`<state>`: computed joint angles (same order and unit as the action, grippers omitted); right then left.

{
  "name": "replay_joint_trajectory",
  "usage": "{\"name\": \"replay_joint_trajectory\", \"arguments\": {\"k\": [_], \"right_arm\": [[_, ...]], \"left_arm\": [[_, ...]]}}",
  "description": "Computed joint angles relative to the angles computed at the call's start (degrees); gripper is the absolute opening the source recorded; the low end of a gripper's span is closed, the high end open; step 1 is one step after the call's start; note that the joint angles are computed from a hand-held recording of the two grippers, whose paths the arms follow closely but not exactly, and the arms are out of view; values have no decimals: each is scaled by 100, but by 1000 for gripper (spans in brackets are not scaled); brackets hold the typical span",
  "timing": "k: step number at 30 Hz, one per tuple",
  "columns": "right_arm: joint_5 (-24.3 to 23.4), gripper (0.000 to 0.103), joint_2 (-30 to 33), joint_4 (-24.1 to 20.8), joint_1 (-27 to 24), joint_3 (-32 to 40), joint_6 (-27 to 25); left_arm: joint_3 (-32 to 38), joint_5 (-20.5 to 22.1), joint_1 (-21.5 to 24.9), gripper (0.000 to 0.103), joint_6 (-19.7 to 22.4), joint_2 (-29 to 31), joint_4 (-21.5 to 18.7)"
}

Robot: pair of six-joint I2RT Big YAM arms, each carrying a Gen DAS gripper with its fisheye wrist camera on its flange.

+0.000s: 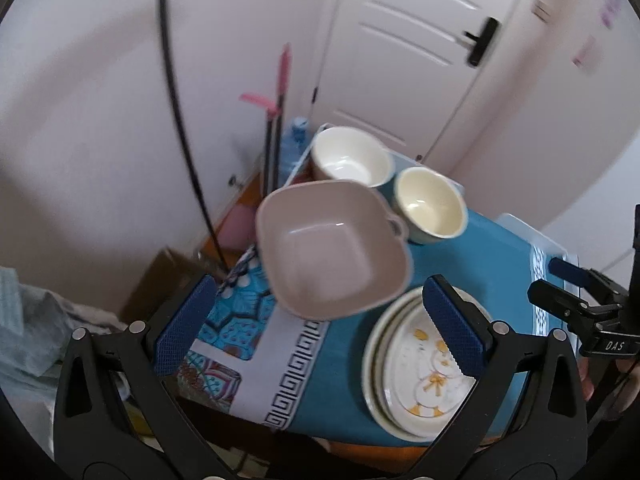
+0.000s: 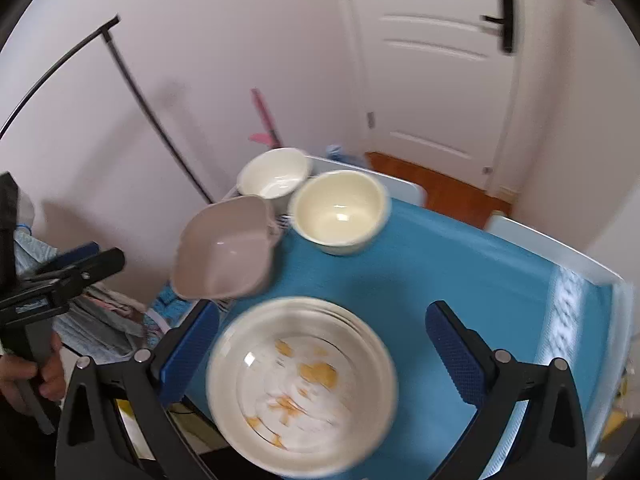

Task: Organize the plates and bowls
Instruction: 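Open both grippers and move them toward the taupe square bowl, then grasp the rim of the taupe square bowl with both grippers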

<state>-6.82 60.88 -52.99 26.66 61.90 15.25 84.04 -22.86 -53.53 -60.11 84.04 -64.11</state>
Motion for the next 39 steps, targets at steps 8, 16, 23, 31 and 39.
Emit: {"name": "replay_joint_trajectory", "arguments": {"k": [8, 16, 23, 31, 39], "right_arm": [[-686, 90, 1721, 178, 257, 805, 140], [-918, 37, 2798, -41, 434, 1351, 71], [-785, 12, 2934, 34, 516, 1388, 157], [-691, 11, 2560, 309, 593, 1077, 406], [-681, 11, 1375, 473, 512, 433, 633]], "left_arm": [[-706, 1037, 665, 84, 63, 200, 724], [-603, 1646, 926, 43, 471, 803, 894], [-459, 1641, 1002, 15, 683, 1020, 849], [-197, 1203, 831, 15, 861, 920, 474], [529, 459, 202, 15, 842, 778, -53]]}}
